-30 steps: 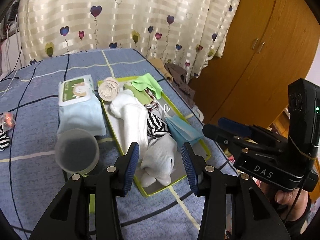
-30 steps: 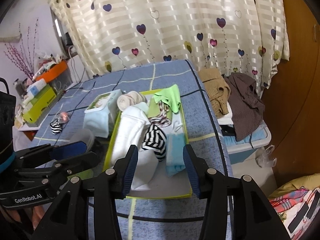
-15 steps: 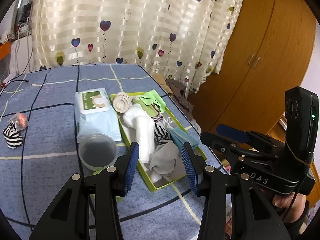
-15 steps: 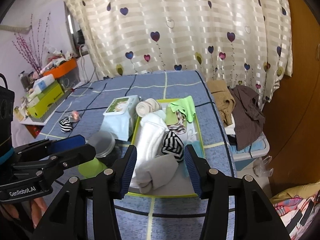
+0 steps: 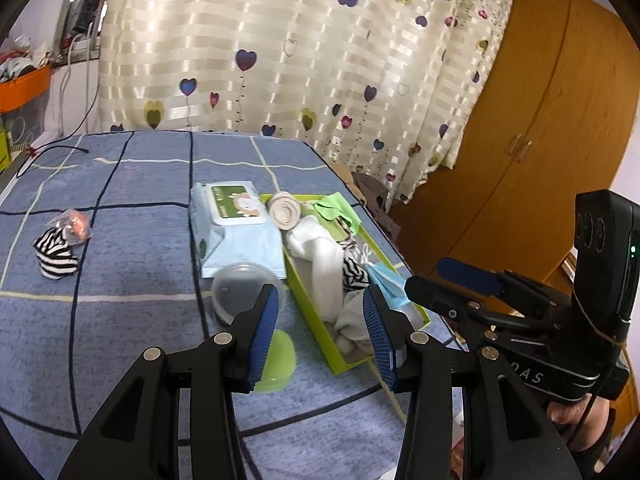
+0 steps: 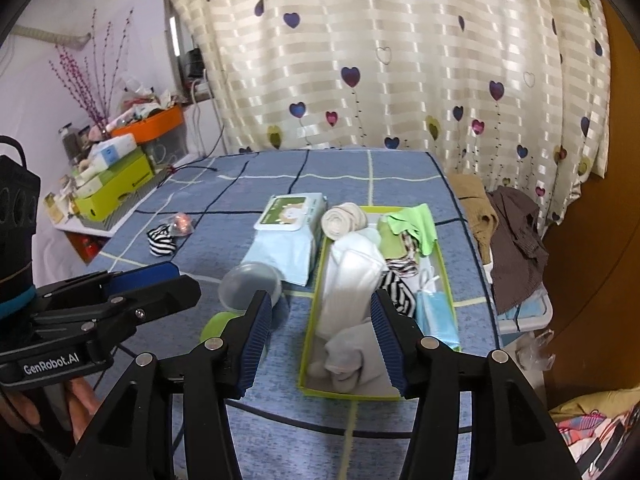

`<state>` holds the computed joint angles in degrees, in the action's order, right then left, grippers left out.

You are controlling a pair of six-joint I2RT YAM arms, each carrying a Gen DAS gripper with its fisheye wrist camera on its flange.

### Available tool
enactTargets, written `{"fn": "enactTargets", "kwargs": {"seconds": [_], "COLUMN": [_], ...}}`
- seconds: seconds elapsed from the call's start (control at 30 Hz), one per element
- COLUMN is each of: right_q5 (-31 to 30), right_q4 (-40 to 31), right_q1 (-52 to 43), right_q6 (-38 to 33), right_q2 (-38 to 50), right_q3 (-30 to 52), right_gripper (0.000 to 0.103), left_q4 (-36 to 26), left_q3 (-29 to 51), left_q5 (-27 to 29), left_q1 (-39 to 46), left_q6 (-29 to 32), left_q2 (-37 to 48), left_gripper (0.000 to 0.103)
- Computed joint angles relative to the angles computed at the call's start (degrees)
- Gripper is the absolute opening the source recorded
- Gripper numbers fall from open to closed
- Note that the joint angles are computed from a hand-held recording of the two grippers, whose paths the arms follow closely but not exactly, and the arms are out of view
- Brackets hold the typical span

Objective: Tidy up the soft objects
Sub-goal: 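Withdraw both grippers toward the striped sock and plastic bag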

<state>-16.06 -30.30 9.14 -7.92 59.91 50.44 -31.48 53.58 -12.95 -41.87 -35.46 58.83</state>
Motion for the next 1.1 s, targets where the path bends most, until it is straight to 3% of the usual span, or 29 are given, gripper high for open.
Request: {"fn": "enactTargets", "kwargs": {"seconds": [0.5,1.1], "right_q5": [4.59,8.49], "right_q4": [1.94,4.48], "right_q1": [11.12,24.62], "right_q6": [2.87,2.63], "right_q2": [4.58,21.50], "right_q3": [1.82,14.31], "right_gripper": [0.051,0.051], "left_q4": [-2.43,-5.38], "left_q3": [-5.62,-10.39], "left_q5": [4.32,15.81], "left_q1": [9.00,33.74], "left_q6": [0.34,7.70], "left_q2": [-7.40,-13.24], "left_gripper": [0.045,0.045]}}
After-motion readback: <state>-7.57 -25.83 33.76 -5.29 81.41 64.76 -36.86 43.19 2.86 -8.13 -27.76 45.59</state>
